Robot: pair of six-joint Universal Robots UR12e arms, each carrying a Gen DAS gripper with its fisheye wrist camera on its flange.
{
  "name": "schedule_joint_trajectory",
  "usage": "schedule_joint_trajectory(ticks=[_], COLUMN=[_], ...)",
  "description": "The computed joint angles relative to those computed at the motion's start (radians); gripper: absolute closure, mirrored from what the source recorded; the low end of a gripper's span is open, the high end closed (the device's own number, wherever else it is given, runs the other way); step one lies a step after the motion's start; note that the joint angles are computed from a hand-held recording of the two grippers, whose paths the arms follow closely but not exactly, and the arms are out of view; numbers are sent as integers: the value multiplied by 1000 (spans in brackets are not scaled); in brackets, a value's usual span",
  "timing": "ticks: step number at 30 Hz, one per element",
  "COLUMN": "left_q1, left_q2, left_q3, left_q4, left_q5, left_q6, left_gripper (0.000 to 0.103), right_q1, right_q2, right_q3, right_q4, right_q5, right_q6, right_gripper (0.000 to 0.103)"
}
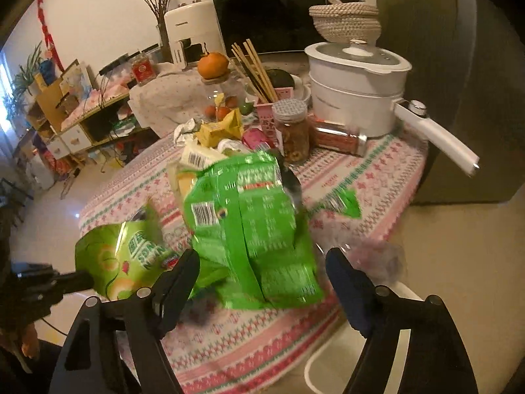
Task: Collect trash
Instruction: 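Grasp a green snack bag with the right tool while the left tool holds its bags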
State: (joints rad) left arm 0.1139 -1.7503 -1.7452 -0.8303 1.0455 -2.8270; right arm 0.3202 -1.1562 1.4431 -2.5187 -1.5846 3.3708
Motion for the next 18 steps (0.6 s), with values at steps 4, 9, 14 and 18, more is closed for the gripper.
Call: schedule_joint_trajectory(ticks=[4, 9, 14, 18], left_q1=[-6, -18, -25, -25], left_q2=[-9, -15, -18, -18], left_q3=[3, 4, 6, 7], left_q4=[4, 14, 19, 23], left_q5=[39, 74, 95, 96], left_q6=[3, 19, 37, 39], left_gripper=[103, 103, 103, 103], right_q1=[-8, -16, -41, -57], right_q2=[40, 92, 117, 112], right_q3=[-60, -152, -191, -165], right_q4=[18, 103, 198, 184], right_q5=[20, 25, 142, 263], right_q6=[-45, -109, -133, -121], right_gripper=[26, 26, 37, 78])
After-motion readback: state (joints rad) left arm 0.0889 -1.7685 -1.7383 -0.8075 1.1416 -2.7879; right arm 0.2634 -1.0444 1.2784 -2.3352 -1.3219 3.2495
